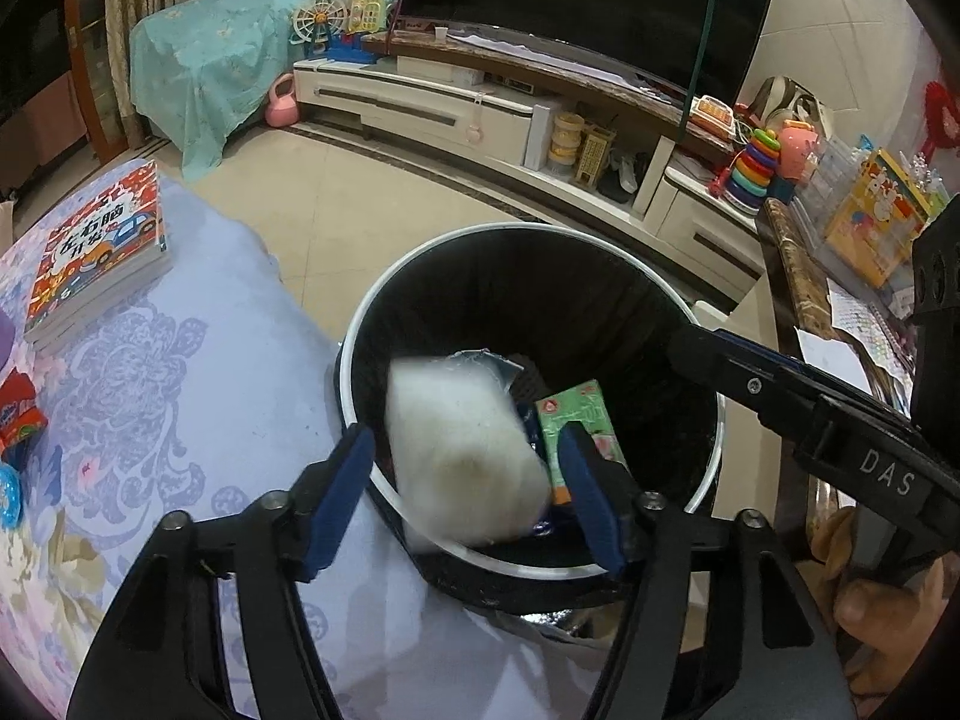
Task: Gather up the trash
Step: 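Lower the foam block and milk carton into the bin and open both tools, then move both open tools from the bin back over the table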
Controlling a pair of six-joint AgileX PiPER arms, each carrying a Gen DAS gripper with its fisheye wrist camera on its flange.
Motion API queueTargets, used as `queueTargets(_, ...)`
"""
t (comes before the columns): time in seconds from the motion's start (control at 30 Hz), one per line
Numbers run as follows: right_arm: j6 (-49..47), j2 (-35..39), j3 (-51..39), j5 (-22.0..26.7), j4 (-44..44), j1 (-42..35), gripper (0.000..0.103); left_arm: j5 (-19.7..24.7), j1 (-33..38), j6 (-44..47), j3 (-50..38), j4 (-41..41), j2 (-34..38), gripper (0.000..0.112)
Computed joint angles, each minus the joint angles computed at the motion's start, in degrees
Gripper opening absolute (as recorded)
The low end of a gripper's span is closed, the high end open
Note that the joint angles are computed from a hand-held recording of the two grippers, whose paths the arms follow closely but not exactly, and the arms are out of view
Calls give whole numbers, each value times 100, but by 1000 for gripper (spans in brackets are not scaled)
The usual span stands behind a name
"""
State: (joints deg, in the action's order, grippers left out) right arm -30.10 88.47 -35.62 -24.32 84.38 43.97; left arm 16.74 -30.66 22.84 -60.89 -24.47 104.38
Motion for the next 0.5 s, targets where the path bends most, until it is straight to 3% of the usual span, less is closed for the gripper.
queueTargets(0.07, 191, -47, 56, -55, -112, 41, 52, -11, 0, -125, 20, 115, -5, 70)
queueTargets(0.33, 342, -168, 106, -331, -42, 344, 56, -198, 396, 729, 527, -785, -286, 72)
queueTargets(0.5, 264, -144, -6, -531, 102, 627, 78, -331, 969, 2384, 1189, -2464, -666, 74)
